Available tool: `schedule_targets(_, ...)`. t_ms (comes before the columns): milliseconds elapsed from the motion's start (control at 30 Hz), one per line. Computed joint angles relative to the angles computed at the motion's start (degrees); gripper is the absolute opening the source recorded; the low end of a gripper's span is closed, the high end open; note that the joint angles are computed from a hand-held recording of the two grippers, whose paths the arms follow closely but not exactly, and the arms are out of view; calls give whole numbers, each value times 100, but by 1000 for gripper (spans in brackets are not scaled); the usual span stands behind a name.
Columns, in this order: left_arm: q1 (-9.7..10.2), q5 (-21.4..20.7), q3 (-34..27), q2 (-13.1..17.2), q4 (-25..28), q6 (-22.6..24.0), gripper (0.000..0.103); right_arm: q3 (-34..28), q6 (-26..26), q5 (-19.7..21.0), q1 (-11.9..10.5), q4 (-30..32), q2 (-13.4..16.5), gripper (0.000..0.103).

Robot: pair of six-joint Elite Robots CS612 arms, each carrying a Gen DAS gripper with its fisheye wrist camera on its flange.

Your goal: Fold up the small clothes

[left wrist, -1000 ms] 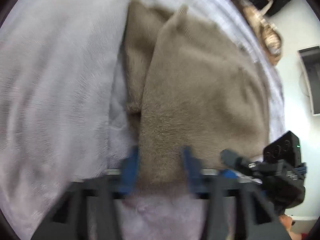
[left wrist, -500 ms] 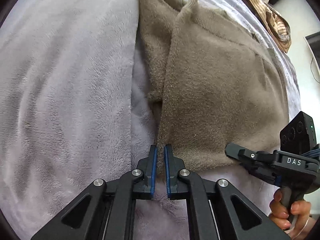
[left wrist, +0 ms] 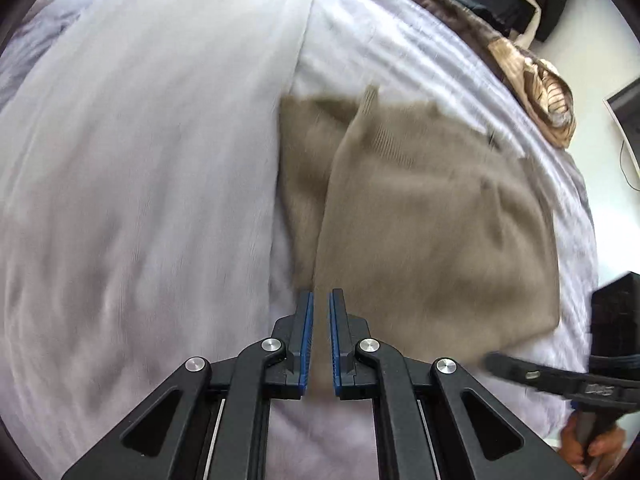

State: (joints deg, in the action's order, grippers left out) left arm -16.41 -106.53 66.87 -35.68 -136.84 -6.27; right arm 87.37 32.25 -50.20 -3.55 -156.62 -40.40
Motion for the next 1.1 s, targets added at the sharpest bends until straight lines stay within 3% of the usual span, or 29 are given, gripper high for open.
schedule_targets(33, -22, 1, -211, 115, 27, -19, 9, 24, -42, -120, -34, -121, -53, 12)
schedule_targets(200, -88, -188, -1441, 804, 235, -111, 9, -195, -10, -1510, -368, -353, -146, 10)
schedule_targets(300, -163, -54, -2213, 1247, 473, -136, 9, -466, 148, -1855, -619, -360, -3, 10)
schedule_targets(400, -199, 145, -3036, 1736, 1014, -254, 9, -819, -45, -2183, -721, -98, 170, 10)
schedule_targets(500, -155, 60, -3360, 1987, 1293, -422, 9, -1022, -81, -2312, -812, 181, 371, 6)
schedule_targets(567, -102, -111, -3377, 2003, 1280, -478, 9, -990, 68, -2198, -874, 69, 464, 1)
schedule_targets(667, -95, 93, -3317, 1919, 1322, -307, 9, -812, 484, -2026, -962, -334, 441, 0)
schedule_targets(733, -143, 611, -3224, 1828, 1374, -206, 9, -780, 497, -2146, -966, -325, 392, 0)
schedule_targets(900, -77, 593, -2902, 1622, 1259, -287, 9, -711, 337, -2330, -915, -133, 202, 5)
schedule_targets(1100, -153, 936, -2334, 1266, 1199, -226, 9, -230, 537, -1852, -909, -379, -97, 6)
